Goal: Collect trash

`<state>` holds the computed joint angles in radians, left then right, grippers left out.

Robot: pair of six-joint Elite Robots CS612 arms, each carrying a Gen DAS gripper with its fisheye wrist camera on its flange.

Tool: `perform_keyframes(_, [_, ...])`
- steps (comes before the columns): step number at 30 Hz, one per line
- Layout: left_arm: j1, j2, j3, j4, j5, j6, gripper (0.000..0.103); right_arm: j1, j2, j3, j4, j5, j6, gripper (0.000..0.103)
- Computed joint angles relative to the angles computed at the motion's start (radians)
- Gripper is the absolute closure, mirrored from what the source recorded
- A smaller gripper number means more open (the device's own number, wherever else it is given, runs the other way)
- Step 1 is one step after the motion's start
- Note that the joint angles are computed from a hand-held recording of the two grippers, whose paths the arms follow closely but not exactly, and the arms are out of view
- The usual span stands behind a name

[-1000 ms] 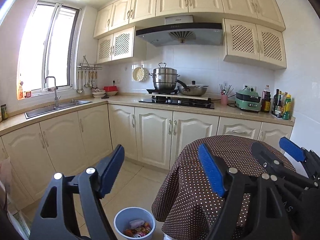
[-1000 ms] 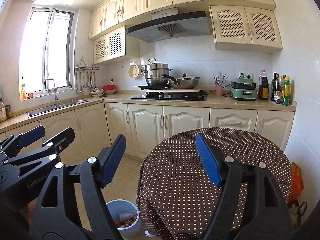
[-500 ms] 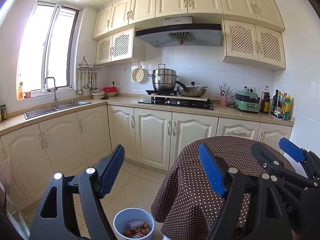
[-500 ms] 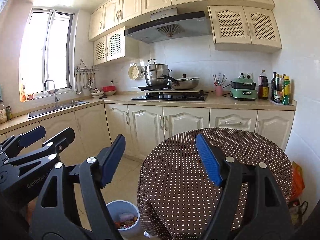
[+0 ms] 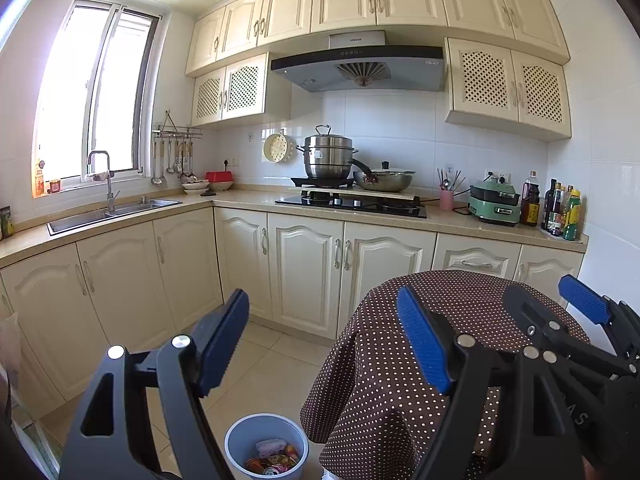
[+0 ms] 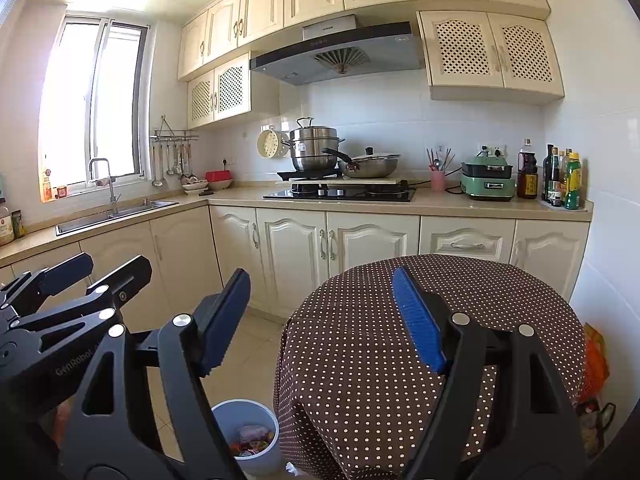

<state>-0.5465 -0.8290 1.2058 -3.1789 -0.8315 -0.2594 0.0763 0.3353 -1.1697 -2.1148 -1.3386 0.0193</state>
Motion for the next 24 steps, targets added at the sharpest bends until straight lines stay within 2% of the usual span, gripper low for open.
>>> perform_keyframes(24, [-0.004, 0.004, -0.002, 0.004, 0.007, -0.006, 0.028, 0.001, 0.003, -0.005, 0.005, -0.002, 0.000, 0.029])
